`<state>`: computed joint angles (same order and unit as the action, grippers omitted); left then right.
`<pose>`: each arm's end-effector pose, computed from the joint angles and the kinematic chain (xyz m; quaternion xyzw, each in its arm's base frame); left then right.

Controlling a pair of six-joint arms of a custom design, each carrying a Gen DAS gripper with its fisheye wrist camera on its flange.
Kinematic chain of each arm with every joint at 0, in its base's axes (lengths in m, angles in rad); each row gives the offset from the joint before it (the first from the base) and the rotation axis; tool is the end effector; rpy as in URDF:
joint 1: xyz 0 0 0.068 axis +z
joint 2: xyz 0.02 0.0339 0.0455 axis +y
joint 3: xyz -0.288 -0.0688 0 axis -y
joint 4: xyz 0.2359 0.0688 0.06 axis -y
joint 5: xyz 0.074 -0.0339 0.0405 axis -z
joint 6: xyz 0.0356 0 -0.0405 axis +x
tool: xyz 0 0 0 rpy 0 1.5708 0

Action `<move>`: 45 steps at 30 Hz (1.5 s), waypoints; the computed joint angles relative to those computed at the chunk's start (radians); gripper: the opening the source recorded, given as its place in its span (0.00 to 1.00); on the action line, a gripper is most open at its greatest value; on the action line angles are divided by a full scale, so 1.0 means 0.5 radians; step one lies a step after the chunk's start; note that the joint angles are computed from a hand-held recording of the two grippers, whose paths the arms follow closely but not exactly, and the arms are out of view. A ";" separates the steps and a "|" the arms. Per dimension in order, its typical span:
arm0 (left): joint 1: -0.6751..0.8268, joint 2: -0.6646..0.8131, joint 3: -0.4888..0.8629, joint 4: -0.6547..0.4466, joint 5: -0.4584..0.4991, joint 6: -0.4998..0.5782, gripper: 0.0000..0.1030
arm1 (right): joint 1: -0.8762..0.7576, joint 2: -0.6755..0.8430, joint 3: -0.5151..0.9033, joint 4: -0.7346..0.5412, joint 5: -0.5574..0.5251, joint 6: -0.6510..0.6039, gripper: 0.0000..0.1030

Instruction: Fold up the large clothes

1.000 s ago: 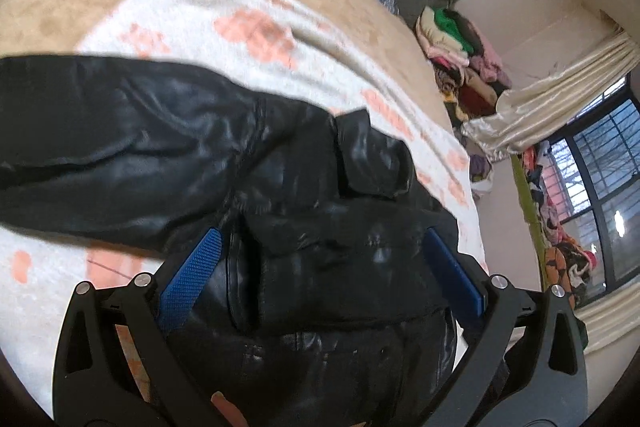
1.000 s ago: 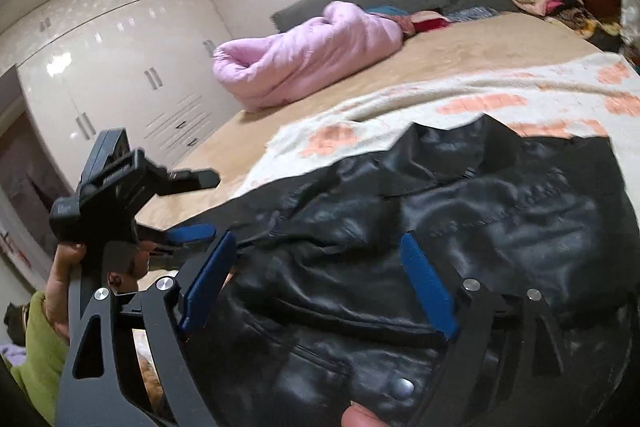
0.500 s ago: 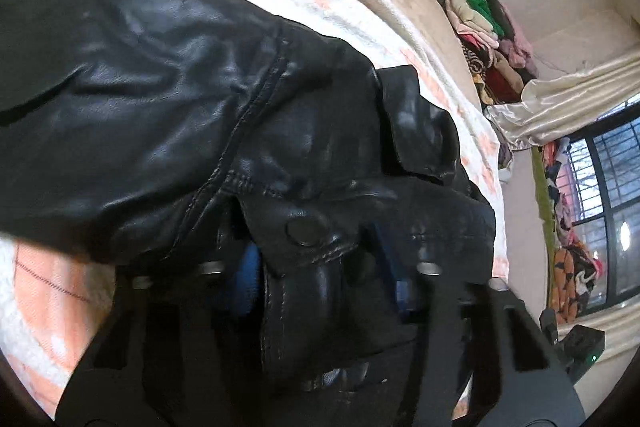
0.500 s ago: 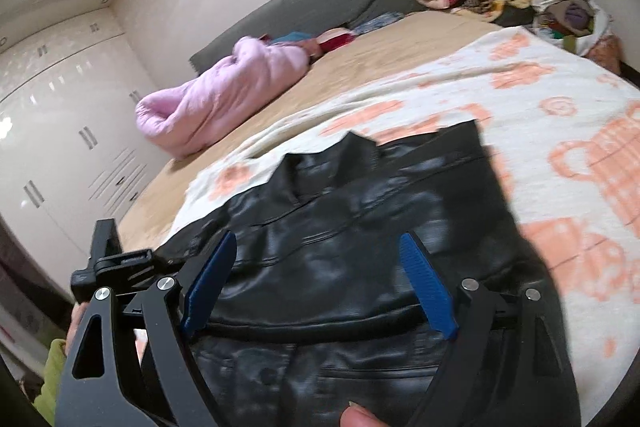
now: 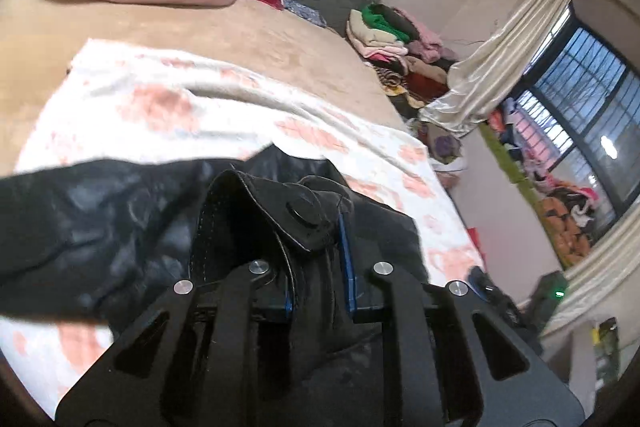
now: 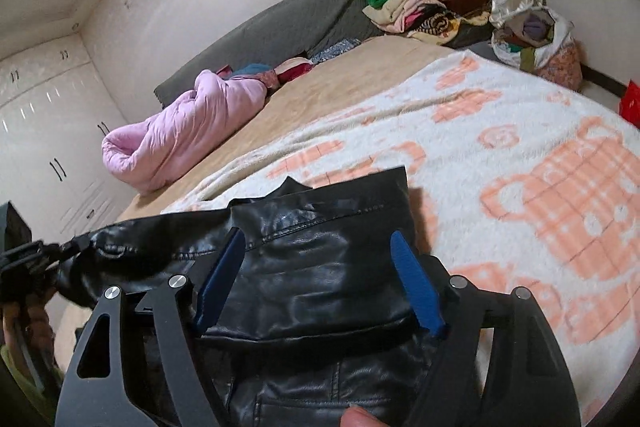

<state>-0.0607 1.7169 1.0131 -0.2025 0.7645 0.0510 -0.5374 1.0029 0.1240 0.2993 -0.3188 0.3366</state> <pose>0.3400 -0.0453 0.2130 0.1704 0.8689 -0.3541 0.3009 0.1363 -0.0682 0.1539 0.2992 0.8189 0.0919 0.4812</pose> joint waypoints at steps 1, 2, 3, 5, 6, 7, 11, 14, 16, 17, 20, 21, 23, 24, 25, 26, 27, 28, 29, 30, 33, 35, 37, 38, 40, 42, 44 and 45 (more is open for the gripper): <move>-0.009 0.026 -0.003 0.040 -0.053 0.012 0.09 | 0.004 0.003 0.019 -0.008 0.009 -0.024 0.71; -0.022 0.077 0.017 0.072 -0.116 0.022 0.09 | 0.031 0.019 0.049 -0.026 0.056 -0.053 0.68; -0.029 0.153 0.050 0.083 -0.164 0.039 0.09 | 0.054 0.049 0.084 -0.055 0.095 -0.082 0.61; 0.000 0.301 0.108 0.068 -0.201 0.074 0.09 | 0.103 0.163 0.165 -0.086 0.171 -0.135 0.57; 0.007 0.364 0.133 0.049 -0.238 0.092 0.09 | 0.136 0.259 0.201 -0.056 0.197 -0.160 0.56; 0.013 0.449 0.150 0.052 -0.296 0.108 0.09 | 0.157 0.365 0.244 -0.032 0.208 -0.200 0.56; 0.057 0.618 0.175 0.054 -0.384 0.103 0.09 | 0.310 0.699 0.423 -0.014 0.359 -0.312 0.56; 0.069 0.679 0.174 0.062 -0.418 0.109 0.09 | 0.390 0.971 0.571 -0.001 0.443 -0.392 0.56; 0.084 0.683 0.146 0.076 -0.427 0.135 0.10 | 0.415 1.140 0.661 0.008 0.464 -0.434 0.57; 0.086 0.693 0.146 0.085 -0.428 0.139 0.10 | 0.430 1.234 0.708 0.016 0.478 -0.463 0.57; 0.082 0.748 0.186 0.085 -0.435 0.128 0.10 | 0.443 1.485 0.852 -0.027 0.571 -0.520 0.57; 0.081 0.752 0.189 0.082 -0.435 0.130 0.10 | 0.436 1.565 0.895 -0.047 0.600 -0.522 0.57; 0.085 0.780 0.210 0.071 -0.431 0.137 0.10 | 0.399 1.694 0.962 -0.086 0.608 -0.529 0.57; 0.084 0.792 0.220 0.067 -0.425 0.135 0.10 | 0.371 1.771 0.991 -0.096 0.594 -0.533 0.57; 0.090 0.810 0.233 0.060 -0.405 0.138 0.10 | 0.354 1.826 0.996 -0.071 0.587 -0.542 0.57; 0.094 0.826 0.243 0.058 -0.391 0.135 0.10 | 0.346 1.863 0.992 -0.036 0.582 -0.548 0.57; 0.099 0.850 0.259 0.053 -0.379 0.130 0.10 | 0.344 1.892 0.976 0.021 0.579 -0.545 0.57; 0.100 0.859 0.265 0.052 -0.376 0.127 0.11 | 0.346 1.916 0.968 0.059 0.583 -0.539 0.57; 0.101 0.864 0.269 0.053 -0.372 0.126 0.11 | 0.352 1.929 0.967 0.074 0.595 -0.536 0.57; 0.101 0.866 0.269 0.054 -0.371 0.125 0.11 | 0.359 1.931 0.970 0.074 0.608 -0.537 0.57; 0.081 0.815 0.217 0.095 -0.415 0.153 0.12 | 0.416 1.799 0.911 0.032 0.661 -0.515 0.63; 0.064 0.753 0.158 0.130 -0.453 0.187 0.12 | 0.439 1.637 0.791 0.059 0.615 -0.489 0.67; 0.066 0.716 0.133 0.134 -0.450 0.192 0.12 | 0.453 1.467 0.651 0.113 0.538 -0.461 0.68; 0.067 0.711 0.133 0.128 -0.444 0.189 0.12 | 0.467 1.408 0.616 0.115 0.525 -0.449 0.69; 0.074 0.682 0.116 0.123 -0.429 0.180 0.14 | 0.503 1.270 0.521 0.118 0.490 -0.427 0.74; 0.086 0.630 0.071 0.139 -0.414 0.183 0.20 | 0.555 1.165 0.456 0.100 0.496 -0.410 0.77; 0.095 0.549 0.006 0.163 -0.423 0.188 0.25 | 0.599 1.085 0.405 0.078 0.493 -0.399 0.77; 0.097 0.512 -0.023 0.175 -0.441 0.194 0.25 | 0.620 1.063 0.388 0.074 0.509 -0.388 0.78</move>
<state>-0.0125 1.9727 1.0017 -0.1151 0.5440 0.1478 -0.2276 1.5345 0.3181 0.3364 -0.0641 0.1429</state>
